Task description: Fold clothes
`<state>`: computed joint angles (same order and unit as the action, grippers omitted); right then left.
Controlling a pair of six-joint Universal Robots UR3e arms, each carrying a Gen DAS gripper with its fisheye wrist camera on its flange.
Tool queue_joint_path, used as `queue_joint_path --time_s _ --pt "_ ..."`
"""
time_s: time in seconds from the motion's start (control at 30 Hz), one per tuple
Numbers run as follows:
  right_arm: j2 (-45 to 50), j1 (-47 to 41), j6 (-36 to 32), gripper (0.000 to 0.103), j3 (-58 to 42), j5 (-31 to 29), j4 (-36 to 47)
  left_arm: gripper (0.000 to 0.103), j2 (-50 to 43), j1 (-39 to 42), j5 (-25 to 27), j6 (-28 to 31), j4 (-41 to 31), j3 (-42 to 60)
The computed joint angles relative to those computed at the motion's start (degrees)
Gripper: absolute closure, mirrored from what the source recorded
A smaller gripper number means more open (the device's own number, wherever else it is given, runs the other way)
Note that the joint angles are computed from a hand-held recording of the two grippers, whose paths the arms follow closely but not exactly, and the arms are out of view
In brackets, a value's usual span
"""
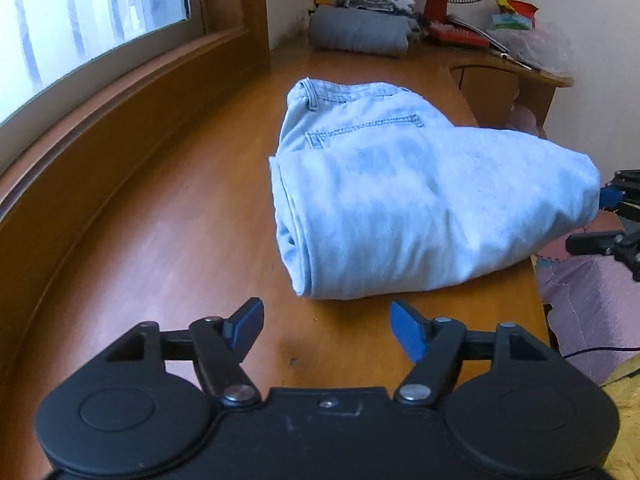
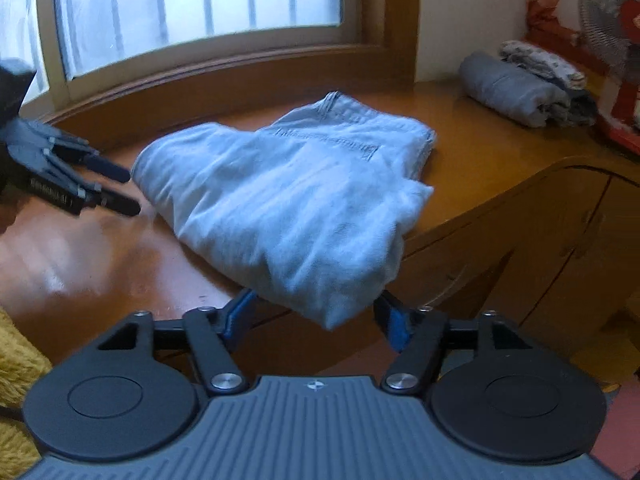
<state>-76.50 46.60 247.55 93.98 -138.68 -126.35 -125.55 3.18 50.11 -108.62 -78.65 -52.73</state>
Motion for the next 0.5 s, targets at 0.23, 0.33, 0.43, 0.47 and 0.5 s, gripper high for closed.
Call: queue_joint_path --time_s 0.23,0.33,0.43,0.47,0.5 --pt "0.08 -0.05 6.66 0.034 -0.15 -1.87 1.99 0.035 -5.59 -1.89 -0.87 -0.67 -2.61 6.1" --pt "1.81 -0.47 7.15 0.034 -1.66 -2.34 3.06 0.034 -7.37 -2.88 -0.45 0.8 -3.96 8.99" --pt "3.36 -0.75 6.67 0.034 -3.2 -2.87 3.01 0.032 -7.4 -3.32 -0.16 2.07 -3.58 8.93" --pt "3.76 -0.84 6.54 0.034 -3.45 -2.92 2.59 0.032 -7.17 -3.42 -0.04 2.36 -3.07 8.42" --pt "4.08 -1.03 6.85 0.034 -3.85 -2.8 2.89 0.032 -6.95 -3.42 -0.05 2.46 -2.47 7.84"
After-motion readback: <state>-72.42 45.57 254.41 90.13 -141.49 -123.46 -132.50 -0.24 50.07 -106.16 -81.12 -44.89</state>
